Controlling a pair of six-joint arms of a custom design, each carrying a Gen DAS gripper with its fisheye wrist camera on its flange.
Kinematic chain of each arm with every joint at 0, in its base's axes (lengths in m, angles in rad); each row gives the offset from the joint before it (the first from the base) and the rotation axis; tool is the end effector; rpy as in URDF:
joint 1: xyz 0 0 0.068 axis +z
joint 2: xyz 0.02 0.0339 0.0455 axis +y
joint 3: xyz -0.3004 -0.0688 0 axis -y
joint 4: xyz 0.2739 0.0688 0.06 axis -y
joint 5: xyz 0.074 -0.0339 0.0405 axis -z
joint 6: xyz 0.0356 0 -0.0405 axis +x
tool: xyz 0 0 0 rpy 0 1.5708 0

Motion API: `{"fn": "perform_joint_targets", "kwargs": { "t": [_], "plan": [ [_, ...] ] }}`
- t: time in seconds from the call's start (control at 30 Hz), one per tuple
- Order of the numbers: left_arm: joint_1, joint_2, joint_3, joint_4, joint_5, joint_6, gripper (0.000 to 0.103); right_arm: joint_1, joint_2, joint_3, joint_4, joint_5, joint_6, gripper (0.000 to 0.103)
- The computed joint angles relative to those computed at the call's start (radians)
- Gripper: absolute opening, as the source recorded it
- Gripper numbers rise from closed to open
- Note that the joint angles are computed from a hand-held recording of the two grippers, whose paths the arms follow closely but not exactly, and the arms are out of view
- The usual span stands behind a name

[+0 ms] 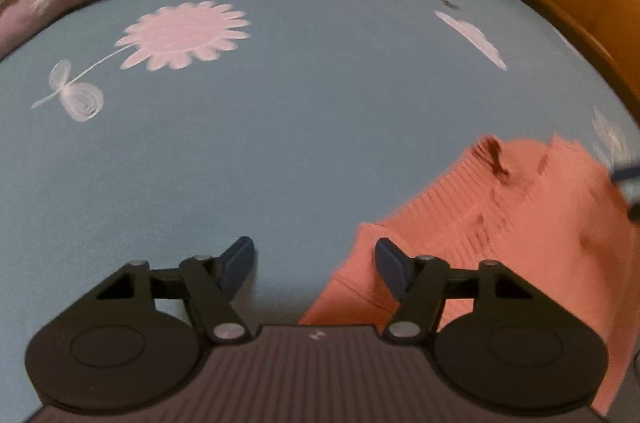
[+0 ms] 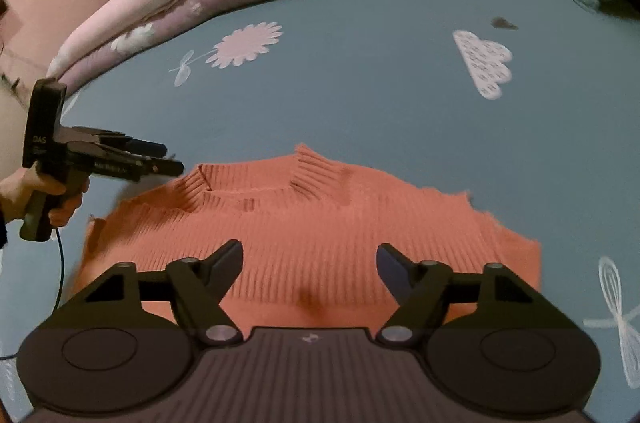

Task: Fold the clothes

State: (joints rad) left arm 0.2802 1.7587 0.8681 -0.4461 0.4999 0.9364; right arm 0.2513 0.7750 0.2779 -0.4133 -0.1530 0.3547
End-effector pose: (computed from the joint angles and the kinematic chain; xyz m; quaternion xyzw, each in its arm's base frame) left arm 0.3117 0.0719 0.1310 0.3374 0.9017 -0.1369 0.2332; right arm 0.1359 0.0405 0.1596 0.0240 0.9432 0.1655 0.2870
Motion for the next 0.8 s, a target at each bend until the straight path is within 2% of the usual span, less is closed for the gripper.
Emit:
{"fn": "perform_joint_targets", "kwargs": {
  "t": [0.1, 0.23, 0.3, 0.37, 0.4, 0.47, 0.63, 0.7, 0.8],
  "plan": [
    [-0.041, -0.025, -0.083, 0.124, -0.092, 0.032, 0.064, 0.060, 0.075, 0.009, 0.074, 0.012, 0.017, 0.078],
    [-0.062, -0.049, -0.117, 0.155, -0.122, 0.005, 0.062, 0.110, 0.115, 0.013, 0.113, 0.022, 0.051, 0.078],
    [-0.096, -0.090, -0.150, 0.177, -0.154, 0.027, 0.056, 0.136, 0.129, 0.011, 0.123, 0.034, 0.084, 0.078],
    [-0.124, -0.113, -0.161, 0.164, -0.179, 0.045, 0.040, 0.155, 0.131, 0.007, 0.125, 0.045, 0.113, 0.078],
    [-0.139, -0.125, -0.166, 0.157, -0.192, 0.054, 0.036, 0.164, 0.130, 0.006, 0.124, 0.050, 0.127, 0.078],
    [-0.169, -0.147, -0.176, 0.143, -0.218, 0.070, 0.016, 0.176, 0.127, 0.002, 0.124, 0.056, 0.149, 0.078],
    [-0.167, -0.130, -0.127, 0.073, -0.227, -0.026, 0.014, 0.199, 0.114, -0.004, 0.125, 0.081, 0.195, 0.078],
    [-0.172, -0.180, -0.164, 0.104, -0.242, -0.040, 0.008, 0.205, 0.095, -0.009, 0.112, 0.097, 0.210, 0.078],
    [-0.168, -0.272, -0.247, 0.187, -0.262, -0.068, 0.008, 0.205, 0.051, -0.020, 0.085, 0.113, 0.220, 0.078]
  ]
}}
